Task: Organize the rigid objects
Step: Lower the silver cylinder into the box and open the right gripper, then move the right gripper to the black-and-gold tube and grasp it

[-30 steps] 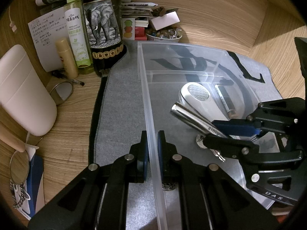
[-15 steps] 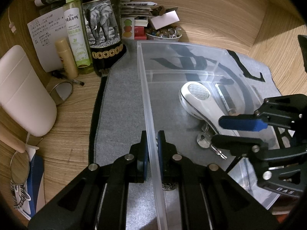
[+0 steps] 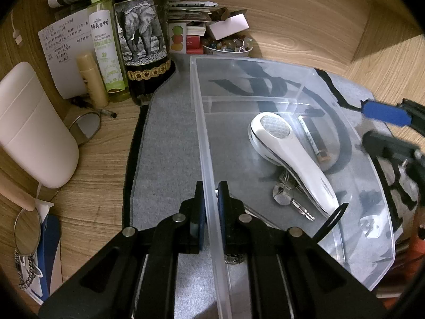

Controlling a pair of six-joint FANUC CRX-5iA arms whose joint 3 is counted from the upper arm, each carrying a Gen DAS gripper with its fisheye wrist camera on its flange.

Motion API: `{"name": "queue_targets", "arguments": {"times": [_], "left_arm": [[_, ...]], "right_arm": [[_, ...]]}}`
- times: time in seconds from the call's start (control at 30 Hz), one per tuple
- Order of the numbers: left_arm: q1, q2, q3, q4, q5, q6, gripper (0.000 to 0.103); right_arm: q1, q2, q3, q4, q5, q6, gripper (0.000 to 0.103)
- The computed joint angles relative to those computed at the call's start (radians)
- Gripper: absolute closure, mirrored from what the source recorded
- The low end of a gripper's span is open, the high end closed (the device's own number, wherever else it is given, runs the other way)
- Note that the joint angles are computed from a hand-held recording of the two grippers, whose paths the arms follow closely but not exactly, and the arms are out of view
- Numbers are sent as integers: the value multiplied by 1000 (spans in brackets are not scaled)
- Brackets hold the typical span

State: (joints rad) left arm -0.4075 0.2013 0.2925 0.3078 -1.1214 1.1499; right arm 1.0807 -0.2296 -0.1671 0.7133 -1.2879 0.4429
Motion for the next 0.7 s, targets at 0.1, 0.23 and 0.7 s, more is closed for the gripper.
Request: {"name": "queue_targets", "arguments": {"times": [0.1,0.23,0.7], "left_arm": [[0,0,0,1,0,1,94],[0,0,0,0,0,0,94],[2,0,-2,5,1,-1,94]], "right_arm": [[4,-31,-28,38,-28,-49,51],[-1,-63,-57,49,-58,-95,50],[-98,-70,-106,-116,-30,-42,51]]}}
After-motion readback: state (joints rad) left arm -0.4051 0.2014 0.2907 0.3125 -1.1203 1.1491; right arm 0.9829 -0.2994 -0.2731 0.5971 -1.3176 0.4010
